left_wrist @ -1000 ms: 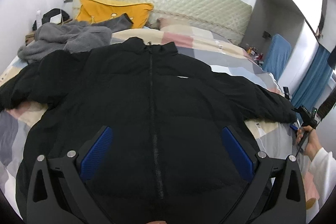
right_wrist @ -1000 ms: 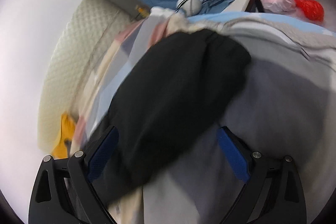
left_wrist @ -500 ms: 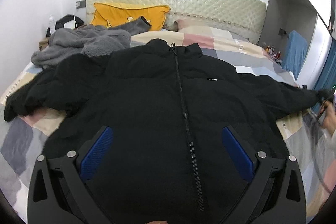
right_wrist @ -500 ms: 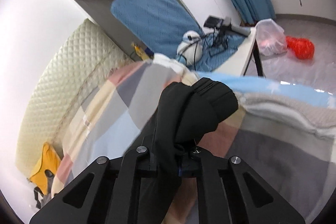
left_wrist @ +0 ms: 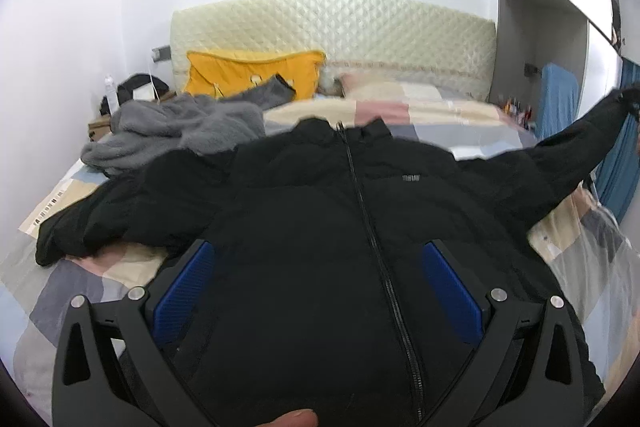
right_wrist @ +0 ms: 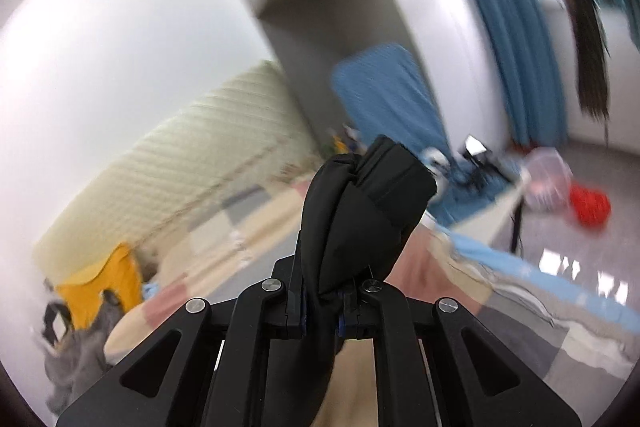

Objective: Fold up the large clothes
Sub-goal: 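Grasp the black jacket's sleeve cuff with the right gripper and lift it, then fold the held sleeve across the jacket body toward the left tool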

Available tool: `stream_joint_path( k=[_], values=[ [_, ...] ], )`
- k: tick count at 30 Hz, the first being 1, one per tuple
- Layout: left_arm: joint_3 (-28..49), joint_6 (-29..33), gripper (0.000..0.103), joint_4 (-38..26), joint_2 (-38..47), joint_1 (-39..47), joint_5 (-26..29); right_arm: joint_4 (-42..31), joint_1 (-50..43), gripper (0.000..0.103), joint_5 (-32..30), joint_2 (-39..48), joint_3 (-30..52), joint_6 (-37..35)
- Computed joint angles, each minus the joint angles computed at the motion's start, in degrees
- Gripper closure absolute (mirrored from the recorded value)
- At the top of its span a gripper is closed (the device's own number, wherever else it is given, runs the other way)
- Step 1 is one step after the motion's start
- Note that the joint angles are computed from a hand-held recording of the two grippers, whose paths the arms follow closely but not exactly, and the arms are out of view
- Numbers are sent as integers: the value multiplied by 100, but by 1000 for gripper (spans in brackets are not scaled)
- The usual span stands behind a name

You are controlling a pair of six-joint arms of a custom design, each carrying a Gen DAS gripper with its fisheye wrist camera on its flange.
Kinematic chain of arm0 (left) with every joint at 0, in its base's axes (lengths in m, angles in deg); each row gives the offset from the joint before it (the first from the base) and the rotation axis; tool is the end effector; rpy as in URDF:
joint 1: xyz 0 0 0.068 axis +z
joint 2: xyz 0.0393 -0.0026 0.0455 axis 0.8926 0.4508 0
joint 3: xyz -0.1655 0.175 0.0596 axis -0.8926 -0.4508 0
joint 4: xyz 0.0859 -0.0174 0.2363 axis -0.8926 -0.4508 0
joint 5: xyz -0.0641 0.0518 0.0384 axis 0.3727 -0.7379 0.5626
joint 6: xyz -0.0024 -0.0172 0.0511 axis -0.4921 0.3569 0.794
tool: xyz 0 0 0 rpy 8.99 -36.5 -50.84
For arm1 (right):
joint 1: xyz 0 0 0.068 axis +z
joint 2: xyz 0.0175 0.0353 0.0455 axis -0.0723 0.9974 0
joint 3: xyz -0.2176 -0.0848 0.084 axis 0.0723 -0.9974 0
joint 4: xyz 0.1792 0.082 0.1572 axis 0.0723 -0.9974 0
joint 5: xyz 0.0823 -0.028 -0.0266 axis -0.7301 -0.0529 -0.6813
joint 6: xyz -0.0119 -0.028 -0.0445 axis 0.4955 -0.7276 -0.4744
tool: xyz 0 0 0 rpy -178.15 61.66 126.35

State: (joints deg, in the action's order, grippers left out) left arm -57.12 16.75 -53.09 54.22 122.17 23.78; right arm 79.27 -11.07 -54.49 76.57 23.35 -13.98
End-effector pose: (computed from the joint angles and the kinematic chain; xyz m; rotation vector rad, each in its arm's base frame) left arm 0.1284 0.1692 0.1336 -0.2318 2.0771 0.1052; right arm 0.3861 -0.0437 0.2570 0.4689 1.8892 0.2842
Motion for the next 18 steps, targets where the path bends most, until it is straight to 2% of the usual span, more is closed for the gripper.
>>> stream_joint_path(
  k=[2, 8, 13, 16, 18],
  values=[
    [-40, -25, 0, 66, -130, 165, 99, -214, 499, 96, 259, -417, 18, -43],
    [283, 537, 0, -593, -63, 927, 884, -985, 2009, 94, 962, -1017, 693, -258],
    [896, 800, 0, -1066, 494, 1340, 1146, -1543, 3392, 92, 1641, -691, 1620, -696],
    [1374, 1134, 0, -1591, 1006, 1515, 1313, -1696, 3988, 92, 1853, -341, 2070, -785],
    [1465, 1151, 0, -1582, 1133, 1556, 1230, -1691, 4395, 92, 2066, -24, 2334, -797]
  ],
)
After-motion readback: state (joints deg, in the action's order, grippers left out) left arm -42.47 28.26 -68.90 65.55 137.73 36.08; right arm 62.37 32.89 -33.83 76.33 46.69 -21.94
